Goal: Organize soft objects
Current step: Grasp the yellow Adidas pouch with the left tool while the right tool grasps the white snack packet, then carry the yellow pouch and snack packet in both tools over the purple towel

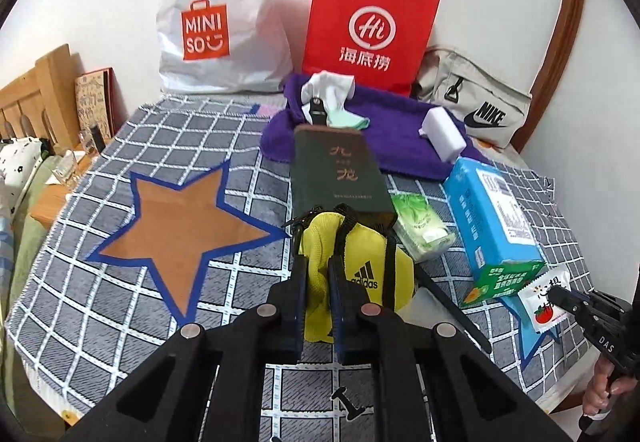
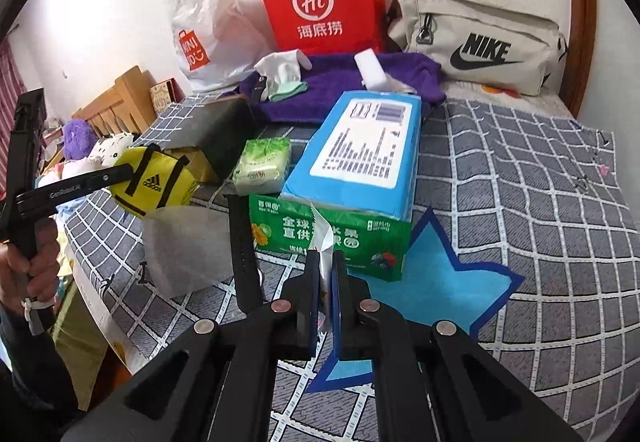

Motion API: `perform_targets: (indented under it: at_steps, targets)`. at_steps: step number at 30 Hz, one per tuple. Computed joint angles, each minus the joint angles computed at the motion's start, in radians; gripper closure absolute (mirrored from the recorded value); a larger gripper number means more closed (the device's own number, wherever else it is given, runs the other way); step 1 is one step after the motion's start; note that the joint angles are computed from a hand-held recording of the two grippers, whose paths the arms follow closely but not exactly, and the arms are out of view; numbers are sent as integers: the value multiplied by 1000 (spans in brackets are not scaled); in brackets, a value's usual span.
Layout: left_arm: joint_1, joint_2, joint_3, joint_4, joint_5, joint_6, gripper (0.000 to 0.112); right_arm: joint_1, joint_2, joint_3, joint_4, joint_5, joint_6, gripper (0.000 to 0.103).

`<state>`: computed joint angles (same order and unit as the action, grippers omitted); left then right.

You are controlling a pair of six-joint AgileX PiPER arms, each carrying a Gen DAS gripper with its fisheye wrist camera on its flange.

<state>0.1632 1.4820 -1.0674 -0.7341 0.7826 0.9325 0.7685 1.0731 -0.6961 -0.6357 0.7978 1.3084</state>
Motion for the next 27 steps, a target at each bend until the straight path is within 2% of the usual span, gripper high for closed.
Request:
perform_targets:
  at_steps: [6,12,27]
  targets:
    - [10,-50,-3,4,20,-13,102,58,-4,-55,-62,92,49,98]
    - [-6,-77,-33,42,32,-66,102,53,2,-120,-87,154,32,98]
    - [-42,-78,-142,96,65,-168,102,-13,26,-243,-76,166,-70,98]
